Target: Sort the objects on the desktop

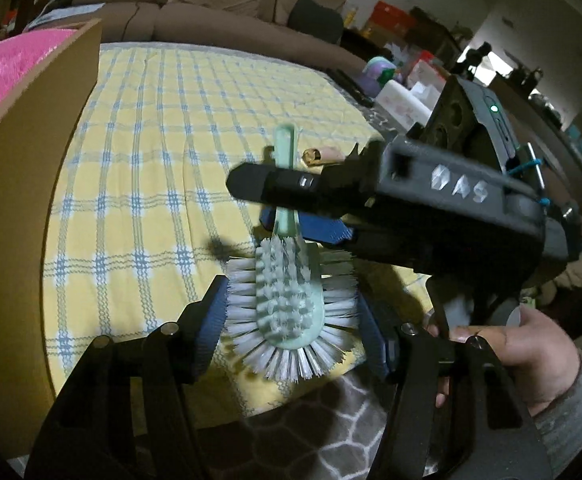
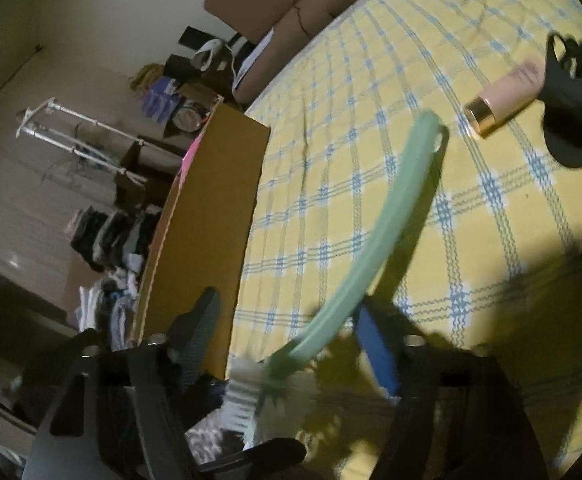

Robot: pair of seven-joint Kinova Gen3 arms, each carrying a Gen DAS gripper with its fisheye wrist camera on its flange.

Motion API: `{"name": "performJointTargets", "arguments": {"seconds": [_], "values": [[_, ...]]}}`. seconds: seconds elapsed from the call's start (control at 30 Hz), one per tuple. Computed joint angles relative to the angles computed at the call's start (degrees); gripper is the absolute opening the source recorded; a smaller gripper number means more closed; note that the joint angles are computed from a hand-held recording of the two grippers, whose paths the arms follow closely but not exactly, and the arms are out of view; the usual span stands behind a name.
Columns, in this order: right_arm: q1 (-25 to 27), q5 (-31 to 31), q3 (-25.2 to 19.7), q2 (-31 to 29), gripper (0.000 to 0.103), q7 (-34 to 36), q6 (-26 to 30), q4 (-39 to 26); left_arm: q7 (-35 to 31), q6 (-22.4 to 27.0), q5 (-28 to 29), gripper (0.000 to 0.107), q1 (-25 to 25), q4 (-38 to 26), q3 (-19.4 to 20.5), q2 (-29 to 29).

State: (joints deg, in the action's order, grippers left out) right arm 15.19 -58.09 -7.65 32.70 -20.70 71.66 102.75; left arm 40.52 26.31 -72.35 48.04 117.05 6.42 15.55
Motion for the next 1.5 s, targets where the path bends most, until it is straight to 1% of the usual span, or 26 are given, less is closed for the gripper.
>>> {"name": "performJointTargets", "arguments": {"seconds": [0.03, 0.23, 0.33, 0.43, 0.57, 0.67, 0.77, 0.83, 1.0, 1.1, 1.13, 1.27, 1.33, 1.4, 1.5], "values": [[0.09, -0.19, -0.1, -0.91, 0.048, 1.02, -0.63, 0.57, -0.23, 0.31, 0.12, 0.058, 0.05, 0.01, 0.07, -0.35], [0.39, -1.56, -0.03, -4.96, 0.048, 6.65, 0.16, 2.58, -7.02, 4.26, 5.42, 0.058, -0.74, -0.52, 2.71, -3.75], [-0.31, -2.21, 0.56, -6.92, 0.048, 7.86, 0.79, 3.72, -10.62, 5.06, 9.03, 0.058, -1.85, -0.19, 4.15, -6.2], [-1.64, -3.27, 1.07, -9.55, 0.048, 8.07, 0.85, 5.26, -12.87, 7.6, 11.23, 0.058, -2.27, 0.49, 6.02, -8.94], [-4.63, -4.7, 1.58, -14.23, 0.048, 6.84, 1.07, 6.5, -14.37, 10.24, 13.24, 0.058, -3.86, 2.25, 9.2, -13.68], [-8.7, -4.26, 1.55, -17.95, 0.048, 4.05, -0.08, 5.89, -13.5, 11.54, 14.03, 0.058, -5.47, 4.79, 11.43, -18.43], [-13.63, -4.11, 0.75, -20.53, 0.048, 0.57, -2.04, 5.24, -14.36, 10.92, 16.59, 0.058, -7.68, 8.39, 12.04, -24.64], [-16.89, -4.4, -0.03, -21.36, 0.048, -1.18, -4.02, 5.14, -17.03, 11.74, 19.46, 0.058, -8.52, 10.34, 11.82, -28.81], [-24.87, -5.69, -2.89, -19.84, 0.048, -5.81, -9.41, 3.74, -24.85, 14.93, 26.82, 0.058, -9.42, 14.66, 9.31, -38.56], [-29.7, -4.8, -5.0, -16.84, 0.048, -9.71, -12.96, 1.11, -29.32, 16.44, 30.36, 0.058, -9.92, 17.26, 6.43, -43.94], [-31.08, -4.0, -5.6, -16.03, 0.048, -11.05, -14.13, 0.2, -31.09, 16.79, 31.44, 0.058, -9.99, 18.32, 4.76, -45.82], [-37.24, 2.05, -8.01, -11.74, 0.048, -18.02, -19.16, -4.82, -36.98, 16.3, 33.83, 0.058, -11.32, 20.72, -0.42, -49.27], [-38.74, 4.62, -8.93, -9.98, 0.048, -20.74, -20.37, -6.54, -39.44, 14.89, 34.62, 0.058, -12.17, 22.03, -2.73, -50.06], [-40.41, 7.74, -9.68, -7.71, 0.048, -23.97, -21.14, -8.79, -41.42, 13.19, 34.98, 0.058, -13.51, 23.28, -4.36, -50.68], [-41.89, 11.82, -10.59, -4.95, 0.048, -28.22, -21.19, -11.92, -43.11, 10.83, 36.34, 0.058, -15.67, 24.95, -5.2, -51.79]]}}
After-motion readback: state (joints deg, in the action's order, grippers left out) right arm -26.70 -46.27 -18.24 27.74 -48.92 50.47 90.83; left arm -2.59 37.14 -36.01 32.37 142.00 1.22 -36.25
